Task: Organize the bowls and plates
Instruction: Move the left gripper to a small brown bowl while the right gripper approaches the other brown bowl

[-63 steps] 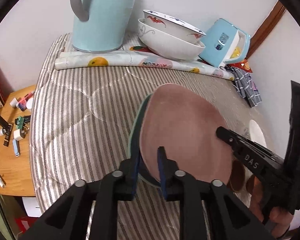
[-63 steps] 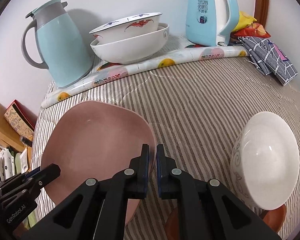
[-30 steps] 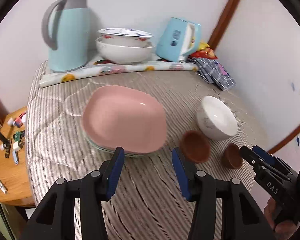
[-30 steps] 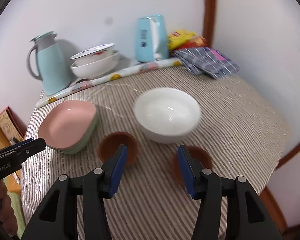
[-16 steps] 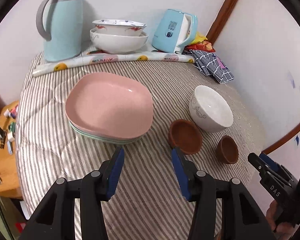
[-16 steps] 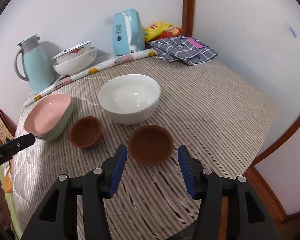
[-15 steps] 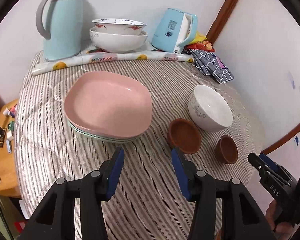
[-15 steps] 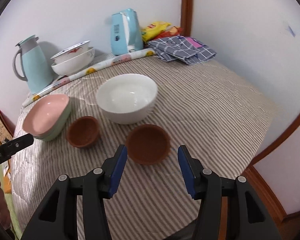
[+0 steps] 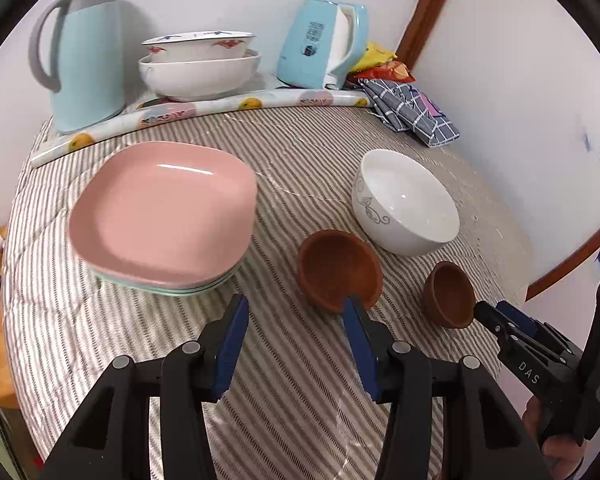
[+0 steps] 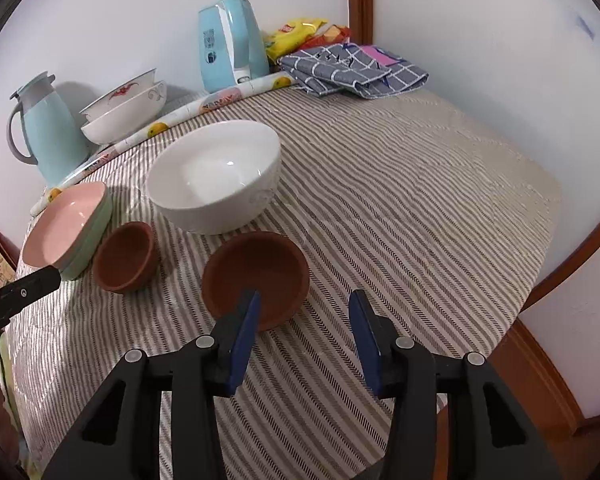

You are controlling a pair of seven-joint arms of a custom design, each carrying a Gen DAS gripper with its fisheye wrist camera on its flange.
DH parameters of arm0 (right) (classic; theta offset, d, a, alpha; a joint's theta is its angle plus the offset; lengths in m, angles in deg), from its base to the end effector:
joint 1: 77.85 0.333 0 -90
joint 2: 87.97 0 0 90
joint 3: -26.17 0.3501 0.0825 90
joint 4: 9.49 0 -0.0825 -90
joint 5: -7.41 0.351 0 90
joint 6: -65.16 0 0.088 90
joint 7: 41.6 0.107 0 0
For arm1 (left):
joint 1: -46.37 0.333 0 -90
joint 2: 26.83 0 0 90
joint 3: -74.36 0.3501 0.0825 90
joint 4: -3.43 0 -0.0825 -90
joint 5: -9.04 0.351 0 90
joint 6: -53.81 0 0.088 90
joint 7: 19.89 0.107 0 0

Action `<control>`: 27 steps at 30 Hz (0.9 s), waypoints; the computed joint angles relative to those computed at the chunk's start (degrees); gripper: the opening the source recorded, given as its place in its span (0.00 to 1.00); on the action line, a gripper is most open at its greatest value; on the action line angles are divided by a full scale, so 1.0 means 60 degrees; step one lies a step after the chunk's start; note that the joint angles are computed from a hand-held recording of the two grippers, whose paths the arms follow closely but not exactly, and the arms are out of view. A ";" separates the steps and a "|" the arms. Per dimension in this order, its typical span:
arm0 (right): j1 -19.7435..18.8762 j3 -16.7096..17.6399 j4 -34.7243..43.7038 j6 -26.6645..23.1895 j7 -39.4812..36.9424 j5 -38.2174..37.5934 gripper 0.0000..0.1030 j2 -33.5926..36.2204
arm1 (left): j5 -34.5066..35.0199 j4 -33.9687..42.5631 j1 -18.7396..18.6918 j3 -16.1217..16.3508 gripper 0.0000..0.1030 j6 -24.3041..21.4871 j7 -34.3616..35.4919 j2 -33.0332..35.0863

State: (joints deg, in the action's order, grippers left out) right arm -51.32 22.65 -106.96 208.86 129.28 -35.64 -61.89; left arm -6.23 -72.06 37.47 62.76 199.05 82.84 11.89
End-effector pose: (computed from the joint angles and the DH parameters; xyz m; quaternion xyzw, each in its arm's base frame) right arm 0.6254 0.2782 0.4145 -0.5002 0.8044 -0.2561 0.1929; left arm 0.7344 -0.2205 0.4456 -0.5554 0.7716 -0.3046 0.0579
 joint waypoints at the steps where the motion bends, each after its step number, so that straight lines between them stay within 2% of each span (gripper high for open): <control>1: -0.0040 0.0008 -0.0024 0.0070 -0.0010 0.0035 0.40 0.0008 | 0.0048 0.0088 -0.0056 0.0023 0.45 -0.0019 -0.0036 0.0068; 7: -0.0298 -0.0028 -0.0058 0.0642 -0.0234 0.0286 0.39 0.0165 | 0.0609 0.0745 -0.0502 0.0328 0.45 -0.0139 -0.0612 0.0538; 9: -0.0360 -0.0027 -0.0053 0.0773 -0.0363 0.0416 0.39 0.0211 | 0.0877 0.1110 -0.0665 0.0470 0.37 -0.0370 -0.0851 0.0756; 13: -0.0466 -0.0021 0.0078 0.0905 -0.0769 0.0717 0.39 0.0367 | 0.1149 0.1655 -0.0809 0.0539 0.37 -0.0617 -0.1199 0.1117; 18: -0.0609 0.0034 0.0260 0.1061 -0.1337 0.1239 0.34 0.0588 | 0.1448 0.2529 -0.0950 0.0618 0.36 -0.1166 -0.1628 0.1689; 21: -0.0610 0.0006 0.0350 0.1158 -0.1588 0.1461 0.30 0.0714 | 0.1575 0.3063 -0.0979 0.0568 0.31 -0.1602 -0.1623 0.2011; 27: -0.0554 -0.0140 0.0355 0.1515 -0.1671 0.1698 0.26 0.0824 | 0.1611 0.3683 -0.1009 0.0506 0.27 -0.1893 -0.1726 0.2403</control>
State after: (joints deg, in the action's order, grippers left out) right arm -54.65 21.81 -104.83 217.96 119.26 -25.45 -56.94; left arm 3.43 -49.96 31.42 65.79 187.70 72.48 26.31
